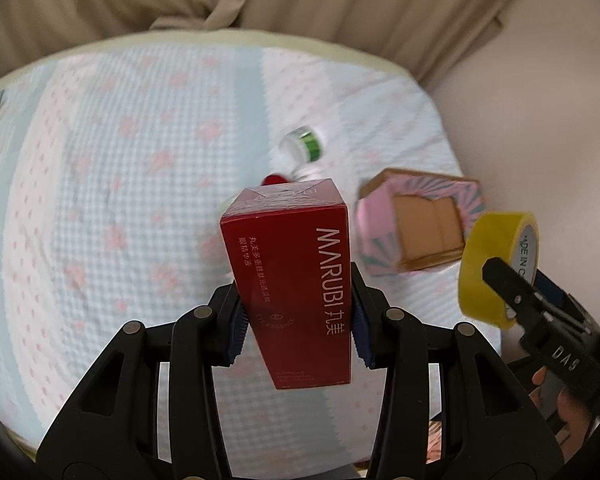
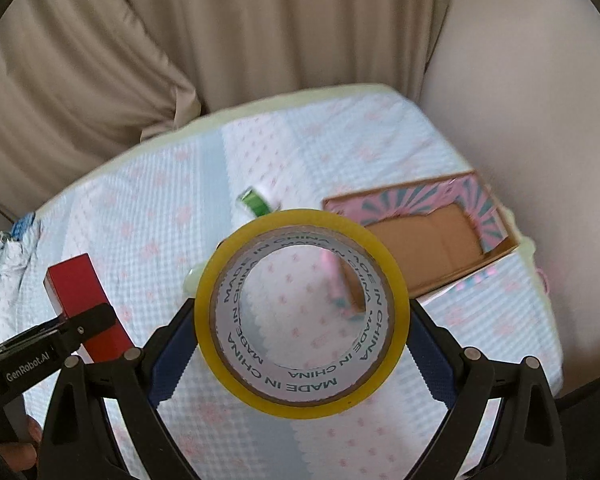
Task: Organize rigid objects
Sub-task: 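Carry the red box and tape roll over the cardboard box with both grippers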
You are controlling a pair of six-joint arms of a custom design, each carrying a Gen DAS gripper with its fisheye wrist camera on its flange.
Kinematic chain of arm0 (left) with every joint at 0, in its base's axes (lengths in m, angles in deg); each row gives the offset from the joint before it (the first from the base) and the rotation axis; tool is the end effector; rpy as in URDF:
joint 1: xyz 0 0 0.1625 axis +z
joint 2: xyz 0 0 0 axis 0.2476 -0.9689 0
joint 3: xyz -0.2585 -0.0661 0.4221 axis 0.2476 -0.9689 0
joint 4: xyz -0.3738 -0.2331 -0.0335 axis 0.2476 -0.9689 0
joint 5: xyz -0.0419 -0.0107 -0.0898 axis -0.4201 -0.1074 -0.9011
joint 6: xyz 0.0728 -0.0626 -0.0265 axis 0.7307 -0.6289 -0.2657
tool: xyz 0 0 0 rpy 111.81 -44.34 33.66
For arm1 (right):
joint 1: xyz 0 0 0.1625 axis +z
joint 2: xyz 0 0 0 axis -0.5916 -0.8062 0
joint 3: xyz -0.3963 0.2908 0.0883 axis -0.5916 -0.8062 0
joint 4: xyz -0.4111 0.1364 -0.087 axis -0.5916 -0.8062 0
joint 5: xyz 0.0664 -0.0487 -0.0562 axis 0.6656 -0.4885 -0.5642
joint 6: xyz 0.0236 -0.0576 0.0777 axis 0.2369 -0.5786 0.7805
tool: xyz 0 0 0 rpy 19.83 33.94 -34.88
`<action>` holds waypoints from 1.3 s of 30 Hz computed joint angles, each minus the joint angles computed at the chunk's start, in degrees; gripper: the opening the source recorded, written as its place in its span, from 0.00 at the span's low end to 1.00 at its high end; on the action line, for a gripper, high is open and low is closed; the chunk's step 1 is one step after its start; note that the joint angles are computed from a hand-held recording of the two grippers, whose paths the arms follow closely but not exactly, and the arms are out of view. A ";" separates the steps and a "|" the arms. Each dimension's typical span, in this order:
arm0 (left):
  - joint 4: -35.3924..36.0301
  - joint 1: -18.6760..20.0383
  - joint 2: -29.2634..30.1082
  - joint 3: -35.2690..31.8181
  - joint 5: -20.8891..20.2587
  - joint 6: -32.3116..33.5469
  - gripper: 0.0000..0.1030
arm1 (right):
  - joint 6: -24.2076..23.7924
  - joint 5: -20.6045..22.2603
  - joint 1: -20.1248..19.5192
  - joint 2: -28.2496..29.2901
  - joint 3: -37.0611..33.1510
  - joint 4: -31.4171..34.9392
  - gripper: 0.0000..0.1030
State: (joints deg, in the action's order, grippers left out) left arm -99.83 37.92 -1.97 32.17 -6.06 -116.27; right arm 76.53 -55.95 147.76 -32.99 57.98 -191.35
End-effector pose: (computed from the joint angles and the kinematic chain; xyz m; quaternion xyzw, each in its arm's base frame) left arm -0.2687 -0.6821 0.2939 -0.1081 0.9128 -0.2999 0.2553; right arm 0.3696 -0.7384 0.2120 0.2163 -0.9095 0.1950 0.2966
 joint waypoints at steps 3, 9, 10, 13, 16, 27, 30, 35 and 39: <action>0.40 -1.40 2.49 -3.06 1.06 0.31 0.38 | -1.51 1.01 -0.71 -1.35 -1.74 0.91 0.92; -0.13 -2.91 9.86 -10.17 3.05 -2.04 0.38 | -8.99 3.88 -4.20 -2.72 -7.00 4.54 0.92; 0.12 -2.99 11.49 -11.74 3.42 -3.25 0.38 | -10.30 4.37 -4.84 -2.67 -8.13 5.51 0.92; -0.24 -2.97 16.56 -17.18 3.10 -5.54 0.38 | -14.23 5.81 -7.20 -1.94 -12.89 10.00 0.92; 0.21 -2.35 22.07 -23.65 2.17 -5.99 0.38 | -17.79 6.33 -9.53 -0.12 -18.53 14.62 0.92; 12.25 2.90 39.45 -49.40 -4.51 -7.10 0.37 | -31.03 4.72 -15.51 11.74 -40.19 28.21 0.92; 16.73 4.88 43.71 -56.14 -6.12 -6.83 0.36 | -36.05 4.41 -16.47 15.21 -44.53 30.05 0.92; 22.52 7.98 49.85 -65.76 -8.92 -6.62 0.36 | -41.03 3.80 -17.92 19.96 -49.90 34.72 0.92; 24.73 9.18 51.68 -68.64 -10.11 -7.04 0.36 | -41.27 2.82 -18.68 22.22 -52.68 36.85 0.92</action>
